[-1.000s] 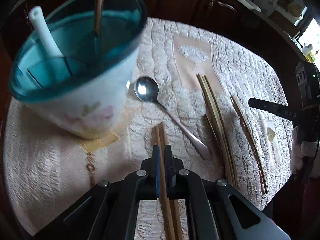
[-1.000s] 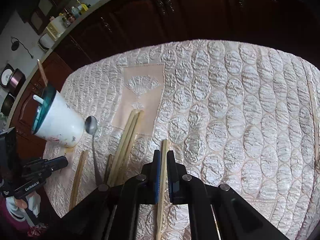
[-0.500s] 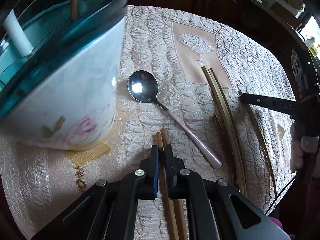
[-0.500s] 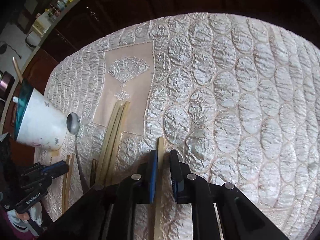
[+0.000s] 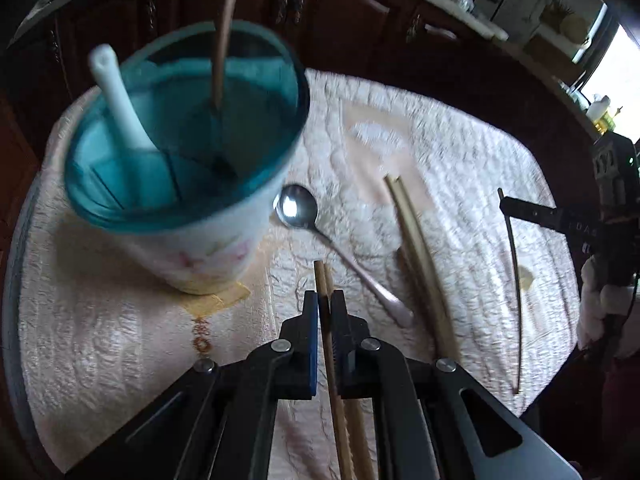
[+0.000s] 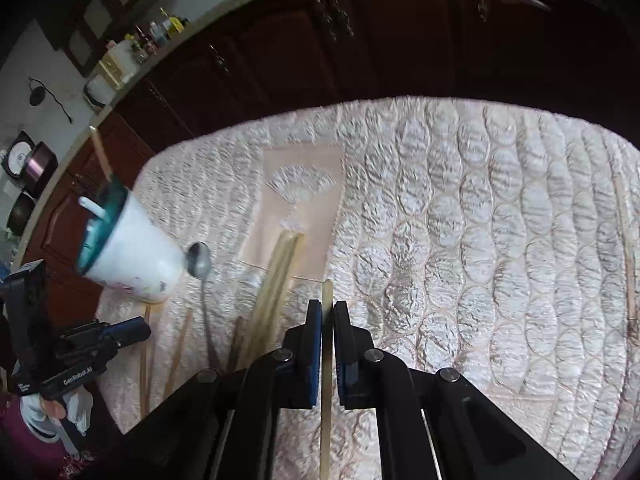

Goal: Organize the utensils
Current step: 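Carry the chopsticks in both tools toward the teal-lidded cup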

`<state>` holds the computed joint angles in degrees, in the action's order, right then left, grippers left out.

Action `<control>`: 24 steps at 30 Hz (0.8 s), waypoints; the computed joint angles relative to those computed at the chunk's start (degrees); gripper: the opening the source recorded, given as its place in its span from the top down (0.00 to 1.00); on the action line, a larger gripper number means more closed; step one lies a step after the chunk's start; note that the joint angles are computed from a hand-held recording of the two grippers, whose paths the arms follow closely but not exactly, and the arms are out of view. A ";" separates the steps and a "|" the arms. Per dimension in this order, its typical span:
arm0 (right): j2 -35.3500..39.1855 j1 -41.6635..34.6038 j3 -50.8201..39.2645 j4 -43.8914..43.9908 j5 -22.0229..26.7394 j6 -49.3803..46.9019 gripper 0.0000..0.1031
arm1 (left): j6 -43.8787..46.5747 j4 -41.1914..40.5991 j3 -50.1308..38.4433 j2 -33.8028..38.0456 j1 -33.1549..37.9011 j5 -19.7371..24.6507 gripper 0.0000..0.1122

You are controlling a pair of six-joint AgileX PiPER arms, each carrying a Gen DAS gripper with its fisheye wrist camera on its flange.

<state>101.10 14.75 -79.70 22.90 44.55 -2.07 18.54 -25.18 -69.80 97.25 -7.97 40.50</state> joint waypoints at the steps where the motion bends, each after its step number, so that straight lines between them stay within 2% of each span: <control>1: -1.10 0.13 -0.22 0.22 0.09 -0.10 0.93 | 0.57 -0.41 0.23 -1.27 0.50 0.28 0.95; 6: -6.56 0.73 -1.13 2.27 1.09 -1.22 0.93 | 5.02 -3.76 2.55 -10.90 4.93 4.05 0.95; 9: -8.98 1.86 -2.83 2.04 1.92 -1.17 0.93 | 6.47 -5.70 2.26 -14.10 7.34 5.79 0.95; 13: -9.39 4.30 -7.76 1.80 3.09 -0.47 0.93 | 9.52 -8.92 0.09 -17.47 12.53 10.51 0.96; 19: -5.21 7.63 -21.20 1.25 5.81 0.90 0.93 | 10.74 -12.73 -9.97 -17.67 18.23 17.86 0.96; 24: 2.56 10.23 -37.62 -1.30 10.36 3.52 0.93 | 9.23 -13.95 -21.05 -14.18 20.76 21.53 0.96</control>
<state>103.66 24.98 -117.32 21.59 54.91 1.44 27.77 -39.14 -90.85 83.07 12.80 62.04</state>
